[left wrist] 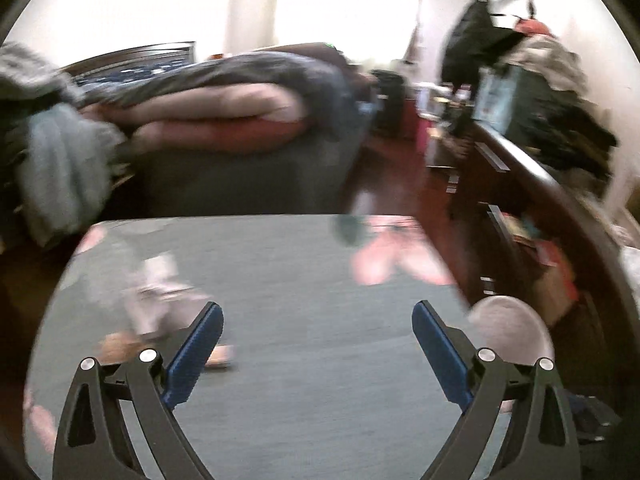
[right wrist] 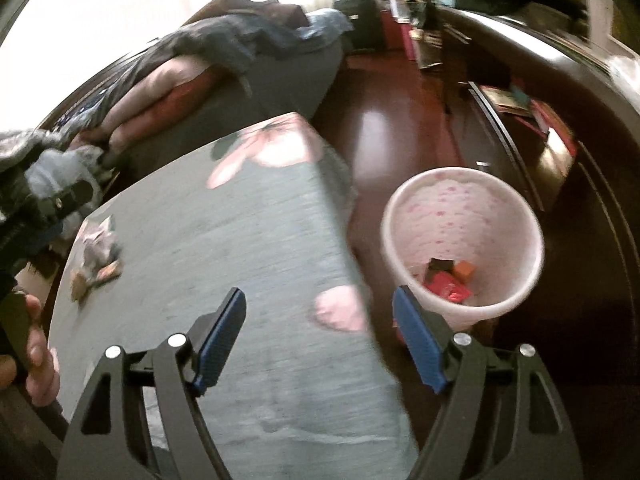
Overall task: Collect trash
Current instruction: 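Grasp the tan glove with the left tool while the right tool grasps the candy stick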
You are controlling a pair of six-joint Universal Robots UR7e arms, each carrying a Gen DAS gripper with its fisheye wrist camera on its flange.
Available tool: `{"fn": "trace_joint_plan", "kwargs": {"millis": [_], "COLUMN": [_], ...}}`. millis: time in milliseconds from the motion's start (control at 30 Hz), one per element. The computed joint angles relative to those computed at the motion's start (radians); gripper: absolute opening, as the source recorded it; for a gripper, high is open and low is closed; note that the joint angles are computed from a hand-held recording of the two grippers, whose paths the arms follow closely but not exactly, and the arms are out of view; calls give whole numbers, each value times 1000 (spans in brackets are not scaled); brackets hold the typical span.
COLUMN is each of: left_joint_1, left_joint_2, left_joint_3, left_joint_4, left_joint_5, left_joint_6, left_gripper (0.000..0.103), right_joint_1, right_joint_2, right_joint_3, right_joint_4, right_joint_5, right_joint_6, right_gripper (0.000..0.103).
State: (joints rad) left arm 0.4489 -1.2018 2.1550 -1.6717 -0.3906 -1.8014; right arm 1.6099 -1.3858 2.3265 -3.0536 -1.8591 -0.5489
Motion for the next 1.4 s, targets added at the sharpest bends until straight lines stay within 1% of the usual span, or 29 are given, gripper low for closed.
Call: {"fn": "trace_joint_plan", "kwargs": {"millis": [33, 100, 267, 367, 467, 500, 567, 667, 767, 800, 833, 867, 900, 933, 1000, 1067, 1133, 1167, 1233, 1267, 1300, 1400], "left_joint_1": [-5, -11, -26, -31, -7, -4, 17, 45, 68, 73, 79, 85, 92, 98, 102, 99, 102, 98, 82, 58, 43, -36], "left_joint_2": [-20, -59, -165, -214, -254, -267, -298, -314, -335, -344, -352, -359, -379, -396, -422, -444, -457, -463, -465, -475, -484, -532], "left_joint_3": [0, 11, 80, 115, 136, 147, 169, 181, 199, 207, 215, 221, 237, 253, 275, 297, 311, 315, 297, 285, 278, 258], "left_joint_4": [99, 239, 383, 418, 448, 446, 418, 412, 374, 359, 339, 321, 281, 246, 199, 163, 111, 105, 196, 294, 352, 573], "left_joint_5": [-14, -45, -121, -147, -157, -159, -150, -147, -135, -132, -130, -131, -132, -127, -123, -113, -114, -115, -120, -122, -122, -155], "left_joint_6": [-84, -200, -317, -326, -341, -343, -311, -296, -253, -239, -222, -208, -183, -163, -141, -123, -79, -77, -163, -255, -311, -526], "left_gripper": [95, 95, 95, 95, 95, 95, 95, 95, 94, 90, 82, 77, 69, 65, 63, 57, 33, 28, 25, 25, 24, 24], "right_joint_1": [16, 34, 101, 142, 185, 198, 226, 258, 286, 292, 300, 309, 317, 324, 337, 349, 362, 369, 383, 388, 391, 406], "right_joint_2": [8, 18, 55, 81, 112, 122, 149, 189, 232, 244, 257, 270, 281, 293, 316, 340, 372, 392, 431, 446, 460, 508], "right_joint_3": [5, 15, 46, 61, 67, 70, 71, 67, 60, 57, 54, 50, 47, 43, 29, 17, 0, -11, -38, -49, -59, -88], "right_joint_4": [1, 3, -4, -13, -26, -35, -51, -70, -84, -89, -94, -100, -106, -112, -122, -136, -154, -164, -165, -162, -157, -163], "right_joint_5": [-3, -6, -15, -22, -27, -30, -36, -51, -69, -72, -74, -79, -84, -86, -93, -99, -110, -117, -132, -132, -130, -135], "right_joint_6": [0, -6, -9, -6, 0, 1, 4, 12, 26, 29, 32, 35, 38, 40, 44, 49, 56, 61, 77, 84, 92, 108], "right_gripper": [77, 77, 78, 78, 78, 78, 78, 78, 78, 78, 78, 78, 79, 79, 79, 80, 82, 82, 82, 82, 83, 87]}}
